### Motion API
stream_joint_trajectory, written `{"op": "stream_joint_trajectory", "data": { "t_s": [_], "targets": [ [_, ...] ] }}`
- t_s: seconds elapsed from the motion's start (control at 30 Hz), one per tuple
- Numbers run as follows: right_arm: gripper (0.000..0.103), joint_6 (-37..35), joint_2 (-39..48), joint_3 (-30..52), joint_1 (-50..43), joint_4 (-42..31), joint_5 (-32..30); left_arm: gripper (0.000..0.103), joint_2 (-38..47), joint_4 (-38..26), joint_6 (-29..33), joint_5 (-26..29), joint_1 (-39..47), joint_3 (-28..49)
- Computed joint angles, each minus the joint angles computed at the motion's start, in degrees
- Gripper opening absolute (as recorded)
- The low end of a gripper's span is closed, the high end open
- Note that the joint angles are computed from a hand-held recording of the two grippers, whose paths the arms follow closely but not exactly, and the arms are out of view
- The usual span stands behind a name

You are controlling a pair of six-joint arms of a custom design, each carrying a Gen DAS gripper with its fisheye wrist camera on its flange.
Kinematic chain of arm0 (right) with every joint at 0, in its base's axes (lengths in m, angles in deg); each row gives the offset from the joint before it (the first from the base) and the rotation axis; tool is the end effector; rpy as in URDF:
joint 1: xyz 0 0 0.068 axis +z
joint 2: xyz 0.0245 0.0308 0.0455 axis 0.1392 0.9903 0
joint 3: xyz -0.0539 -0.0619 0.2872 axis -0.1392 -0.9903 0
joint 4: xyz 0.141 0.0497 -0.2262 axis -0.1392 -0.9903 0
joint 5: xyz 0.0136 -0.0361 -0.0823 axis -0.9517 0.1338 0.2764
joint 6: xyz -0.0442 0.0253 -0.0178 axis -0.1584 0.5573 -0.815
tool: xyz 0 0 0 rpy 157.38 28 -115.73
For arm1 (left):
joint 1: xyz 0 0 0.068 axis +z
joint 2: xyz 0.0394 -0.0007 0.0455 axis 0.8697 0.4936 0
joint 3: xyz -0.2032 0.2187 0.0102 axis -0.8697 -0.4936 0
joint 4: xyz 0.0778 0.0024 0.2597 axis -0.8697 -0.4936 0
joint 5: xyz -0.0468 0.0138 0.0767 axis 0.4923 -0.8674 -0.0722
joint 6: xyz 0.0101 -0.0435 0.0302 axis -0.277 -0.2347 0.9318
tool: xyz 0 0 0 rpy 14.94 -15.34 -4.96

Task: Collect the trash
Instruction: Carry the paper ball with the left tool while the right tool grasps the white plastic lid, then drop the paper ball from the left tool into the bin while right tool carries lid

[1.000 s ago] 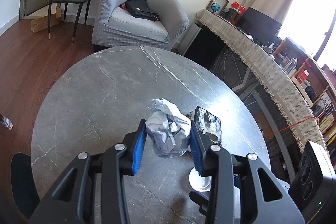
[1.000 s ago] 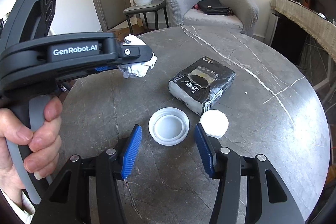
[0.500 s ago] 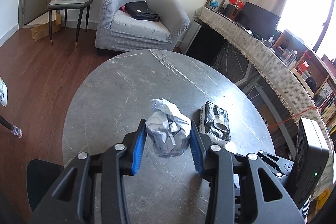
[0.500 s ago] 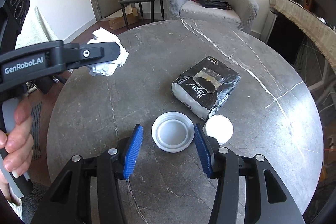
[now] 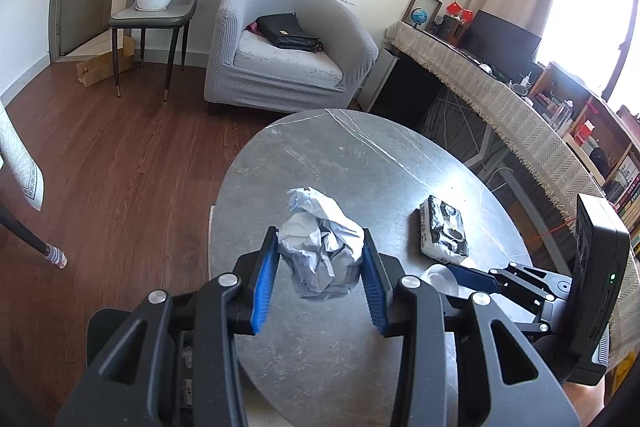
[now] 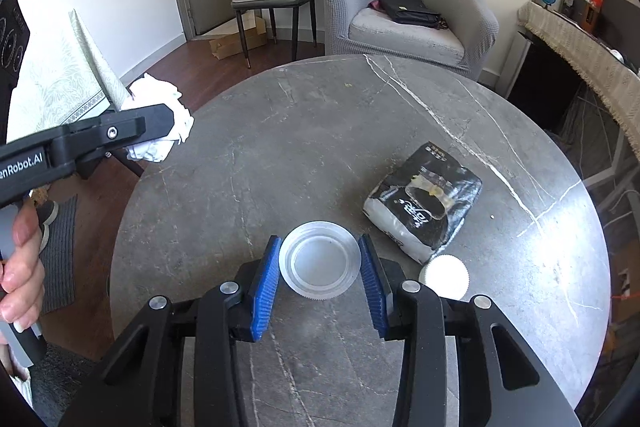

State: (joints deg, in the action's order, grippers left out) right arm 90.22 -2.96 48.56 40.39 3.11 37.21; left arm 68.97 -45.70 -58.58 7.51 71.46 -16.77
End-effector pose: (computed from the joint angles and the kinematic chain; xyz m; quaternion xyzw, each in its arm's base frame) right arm 0.2451 0.1518 0.2756 -0.1876 0.9241 0.0725 0.3248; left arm 0.2591 0.0334 0.2962 0.0034 0.9023 -0.1920 0.3860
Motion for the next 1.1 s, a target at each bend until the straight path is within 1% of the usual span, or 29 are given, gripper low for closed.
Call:
{"op": "stream_joint_trajectory", "data": {
  "t_s": [0.13, 0.27, 0.5, 0.63, 0.9, 1.1],
  "targets": [
    [0.039, 1.5, 1.7, 2.2, 2.9, 0.5, -0.3, 0.042, -0.7, -1.9, 3.6, 1.2, 4.2, -0.1],
    [0.039, 2.5, 3.2, 3.9, 5.6, 1.0, -0.6, 0.042, -1.4, -3.5, 8.7, 1.4, 8.5, -0.5],
    [0.039, 3.8, 5.2, 7.1, 8.8, 2.1, -2.0, 0.042, 0.7, -6.6, 16.5, 3.5, 17.3, -0.7],
    [0.039, 4.4, 7.1, 8.6, 10.3, 3.1, -2.9, 0.042, 1.6, -7.5, 21.3, 3.1, 20.8, -1.6],
    [0.040, 5.1, 11.1, 11.9, 14.3, 3.9, -3.6, 0.042, 5.1, -9.6, 30.1, 2.9, 26.7, -3.5],
    [0.040, 5.3, 14.0, 14.5, 16.7, 3.8, -3.5, 0.042, 10.9, -11.0, 35.7, 1.1, 30.2, -4.0]
  ]
}}
